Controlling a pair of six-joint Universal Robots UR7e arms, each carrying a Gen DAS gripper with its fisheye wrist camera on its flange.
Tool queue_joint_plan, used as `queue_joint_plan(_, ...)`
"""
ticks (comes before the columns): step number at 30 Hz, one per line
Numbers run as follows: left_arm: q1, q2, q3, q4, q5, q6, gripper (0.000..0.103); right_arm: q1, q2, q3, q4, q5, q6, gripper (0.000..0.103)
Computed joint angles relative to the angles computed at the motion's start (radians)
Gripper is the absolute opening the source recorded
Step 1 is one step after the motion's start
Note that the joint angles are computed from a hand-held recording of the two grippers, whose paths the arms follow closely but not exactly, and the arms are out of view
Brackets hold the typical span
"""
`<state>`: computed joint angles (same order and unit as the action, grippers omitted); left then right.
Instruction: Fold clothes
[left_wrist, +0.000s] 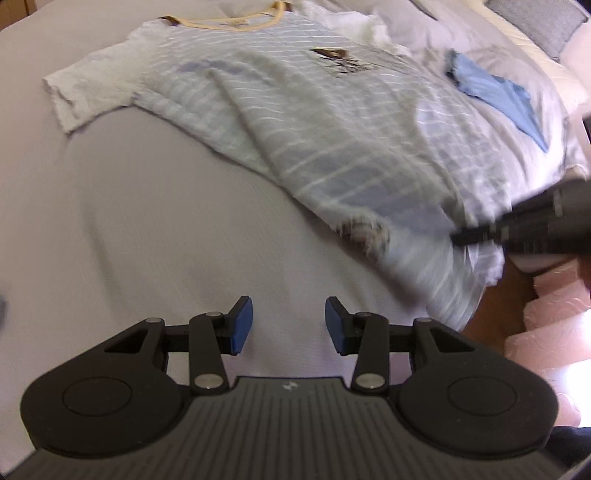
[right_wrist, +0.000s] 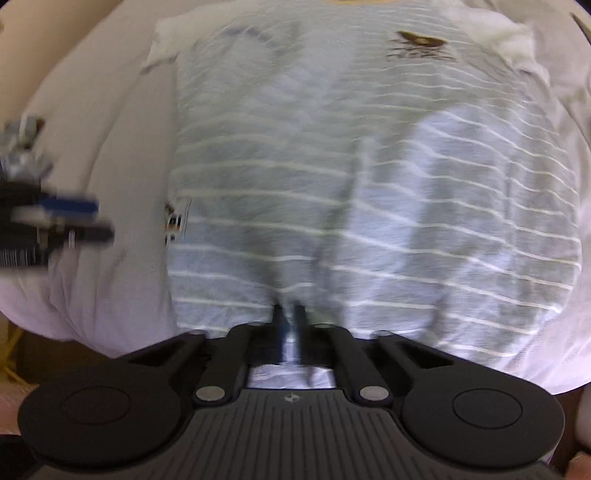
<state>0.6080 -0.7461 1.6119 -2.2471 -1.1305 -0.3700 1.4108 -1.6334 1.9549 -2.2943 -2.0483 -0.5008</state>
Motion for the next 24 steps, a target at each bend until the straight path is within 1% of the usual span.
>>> queue_joint_plan(3, 0.001, 0.019, 0.007, -0.053, -0.047, 0.001, 0.038, -0.019, -0.028, -0.024, -0.04, -0.007, -0.015, 0.0)
queue_joint_plan(5, 0.006, 0.036, 0.007, -0.099, -0.079, -0.003, 0.038, -0.029, -0.036, -0.041, -0.072, -0.025, 0.003, 0.0)
queue_joint_plan(8, 0.018, 0.063, 0.001, -0.181, -0.125, -0.049, 0.038, -0.052, -0.037, -0.074, -0.104, -0.03, 0.044, 0.0)
queue_joint_plan(11, 0.038, 0.092, -0.022, -0.229, -0.173, -0.118, 0.038, -0.057, -0.026, -0.094, -0.11, -0.029, 0.058, 0.0)
queue_joint_plan(12, 0.044, 0.1, -0.03, -0.241, -0.185, -0.139, 0.038, -0.052, -0.02, -0.094, -0.128, -0.045, 0.049, 0.0)
queue_joint_plan(14, 0.056, 0.115, -0.043, -0.272, -0.199, -0.177, 0.038, -0.038, -0.008, -0.084, -0.198, -0.093, 0.002, 0.0)
queue_joint_plan(16, 0.066, 0.13, -0.053, -0.306, -0.21, -0.222, 0.038, -0.026, 0.009, -0.076, -0.303, -0.142, -0.045, 0.0)
queue_joint_plan(17, 0.071, 0.137, -0.06, -0.318, -0.21, -0.238, 0.038, -0.027, 0.015, -0.079, -0.332, -0.152, -0.056, 0.0)
queue_joint_plan(20, 0.084, 0.165, -0.087, -0.339, -0.205, -0.291, 0.038, -0.039, 0.02, -0.1, -0.322, -0.141, -0.06, 0.0)
queue_joint_plan(21, 0.09, 0.175, -0.097, -0.344, -0.206, -0.314, 0.034, -0.043, 0.022, -0.107, -0.319, -0.137, -0.061, 0.0)
queue_joint_plan(23, 0.102, 0.19, -0.114, -0.365, -0.232, -0.316, 0.018, -0.05, 0.011, -0.113, -0.283, -0.105, -0.077, 0.0)
queue_joint_plan(24, 0.108, 0.197, -0.123, -0.376, -0.248, -0.313, 0.0, -0.049, 0.001, -0.107, -0.262, -0.092, -0.082, 0.0)
